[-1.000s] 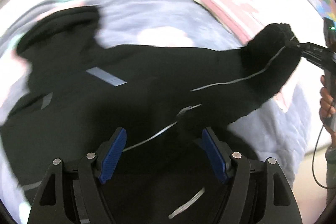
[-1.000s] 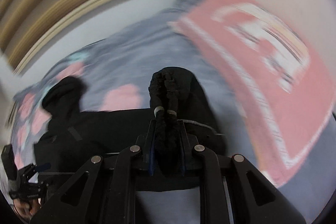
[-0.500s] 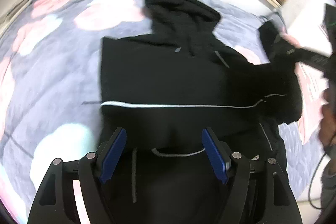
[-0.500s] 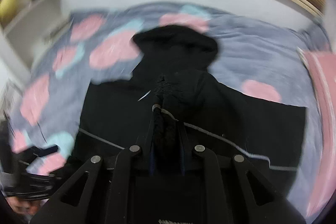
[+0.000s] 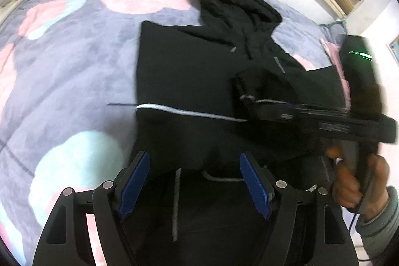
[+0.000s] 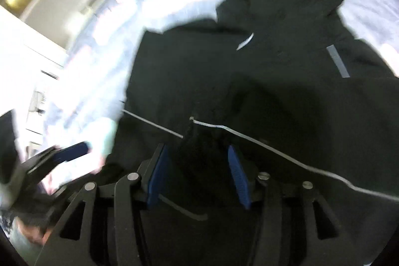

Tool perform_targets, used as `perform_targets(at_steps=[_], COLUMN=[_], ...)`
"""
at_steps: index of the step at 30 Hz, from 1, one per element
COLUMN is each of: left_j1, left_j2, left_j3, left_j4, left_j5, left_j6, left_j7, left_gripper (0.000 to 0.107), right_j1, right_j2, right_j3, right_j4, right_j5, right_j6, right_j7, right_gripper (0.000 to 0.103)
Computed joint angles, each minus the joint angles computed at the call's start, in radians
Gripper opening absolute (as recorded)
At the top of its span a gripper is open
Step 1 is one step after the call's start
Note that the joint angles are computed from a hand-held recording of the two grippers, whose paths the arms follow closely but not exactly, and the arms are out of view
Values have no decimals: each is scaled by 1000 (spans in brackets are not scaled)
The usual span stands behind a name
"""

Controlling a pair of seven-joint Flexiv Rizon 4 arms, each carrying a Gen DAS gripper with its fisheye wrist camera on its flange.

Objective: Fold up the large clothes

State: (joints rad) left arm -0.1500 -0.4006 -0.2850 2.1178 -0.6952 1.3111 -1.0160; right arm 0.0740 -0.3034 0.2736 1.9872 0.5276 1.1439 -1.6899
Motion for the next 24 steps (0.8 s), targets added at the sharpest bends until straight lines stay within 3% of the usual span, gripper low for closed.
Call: perform_targets(at_steps=[4, 8, 12, 15, 16, 17, 19, 24], left_j1=[21, 4, -43, -57, -50, -46, -63, 26], left_j2=[-60, -152, -247, -307, -321, -332, -342, -219], left_j3=[-76, -111, -65, -49, -65, -73, -51, -168], left_j4=[-81, -190, -308, -376, -385, -395, -417, -276], left_j5=[-73, -133, -80, -33, -40, -39, -6, -137], left_j6=[-60, -112, -180, -236, -237, -249, -256, -77], left_j7=[79, 100, 10, -47, -41, -40, -75, 55], left_gripper=[76, 76, 76, 74, 60, 25, 18, 17], right_j1=[22, 6, -36, -40, -39, -40, -41, -53], right_j2=[123, 183, 231, 248, 250, 252, 256, 257], right_j3=[-86, -143, -154, -168, -172, -177, -186, -212], right_j4=[176, 294, 353, 409, 420, 427, 446, 466], right_j5=[-143, -262, -228, -285, -313, -333, -400, -568], right_j6=[93, 108, 86, 98, 96, 95, 103, 166], right_j7=[136, 281, 299, 349, 370, 382, 428, 538], right_gripper=[53, 53, 53, 53, 53, 53, 53, 53])
